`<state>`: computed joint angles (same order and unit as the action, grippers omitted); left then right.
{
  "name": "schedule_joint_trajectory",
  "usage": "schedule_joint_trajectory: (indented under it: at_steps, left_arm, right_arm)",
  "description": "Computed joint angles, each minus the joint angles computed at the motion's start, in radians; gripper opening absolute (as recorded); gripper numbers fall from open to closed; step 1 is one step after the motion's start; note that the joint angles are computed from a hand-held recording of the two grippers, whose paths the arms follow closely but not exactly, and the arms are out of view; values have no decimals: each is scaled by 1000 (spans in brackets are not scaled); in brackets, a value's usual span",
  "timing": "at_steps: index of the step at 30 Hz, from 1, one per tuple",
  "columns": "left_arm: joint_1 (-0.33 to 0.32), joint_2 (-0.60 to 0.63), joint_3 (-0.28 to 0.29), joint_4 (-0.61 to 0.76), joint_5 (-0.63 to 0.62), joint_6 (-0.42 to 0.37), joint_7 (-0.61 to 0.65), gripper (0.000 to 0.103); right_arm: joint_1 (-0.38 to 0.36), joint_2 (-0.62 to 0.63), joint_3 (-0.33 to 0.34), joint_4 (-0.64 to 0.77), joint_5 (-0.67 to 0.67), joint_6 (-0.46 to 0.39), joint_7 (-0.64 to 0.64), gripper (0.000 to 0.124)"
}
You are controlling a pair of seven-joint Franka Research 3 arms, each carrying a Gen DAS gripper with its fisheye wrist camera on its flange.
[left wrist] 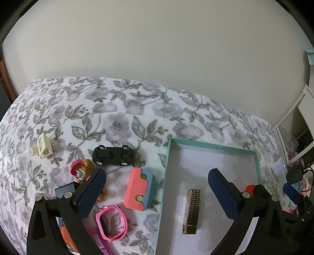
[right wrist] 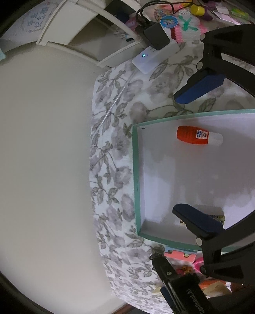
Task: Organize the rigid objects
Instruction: 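Open both grippers to release the bar and glue stick in the tray, then grasp the round bead tin with the left gripper while the right gripper grasps the pink watch band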
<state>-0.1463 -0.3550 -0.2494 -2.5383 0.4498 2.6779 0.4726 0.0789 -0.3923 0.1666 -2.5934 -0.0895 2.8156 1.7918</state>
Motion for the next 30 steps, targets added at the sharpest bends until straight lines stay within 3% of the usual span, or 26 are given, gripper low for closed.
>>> schedule_joint_trajectory:
  at_steps: [3, 7, 10, 14, 19, 24, 30]
  left_arm:
    - [9, -26, 6, -15, 4, 2, -8, 103]
    - [27, -88, 10, -41, 13, -8, -14, 103]
    - [34, -141, 16, -59, 8, -39, -4, 103]
    - [35, -245, 43, -92, -29, -95, 22, 103]
    - [56, -373, 45, -119, -39, -202, 50, 103]
    - [57, -466, 78, -146, -62, -318, 109, 103]
    - [63, -561, 119, -210, -124, -390, 147, 103]
  right_arm:
    - [6, -9, -3, -6, 12, 27, 6, 103]
    - [74, -21, -48, -12, 106, 62, -48, 103]
    - [81, -28, -30, -8, 129, 59, -59, 103]
    - [144, -35, -48, 8, 191, 33, -117, 103]
    - [157, -66, 5, 8, 179, 59, -137, 103]
    - [316, -68, -66, 26, 317, 45, -253, 103]
    - [347, -55, -12, 41, 342, 2, -290, 103]
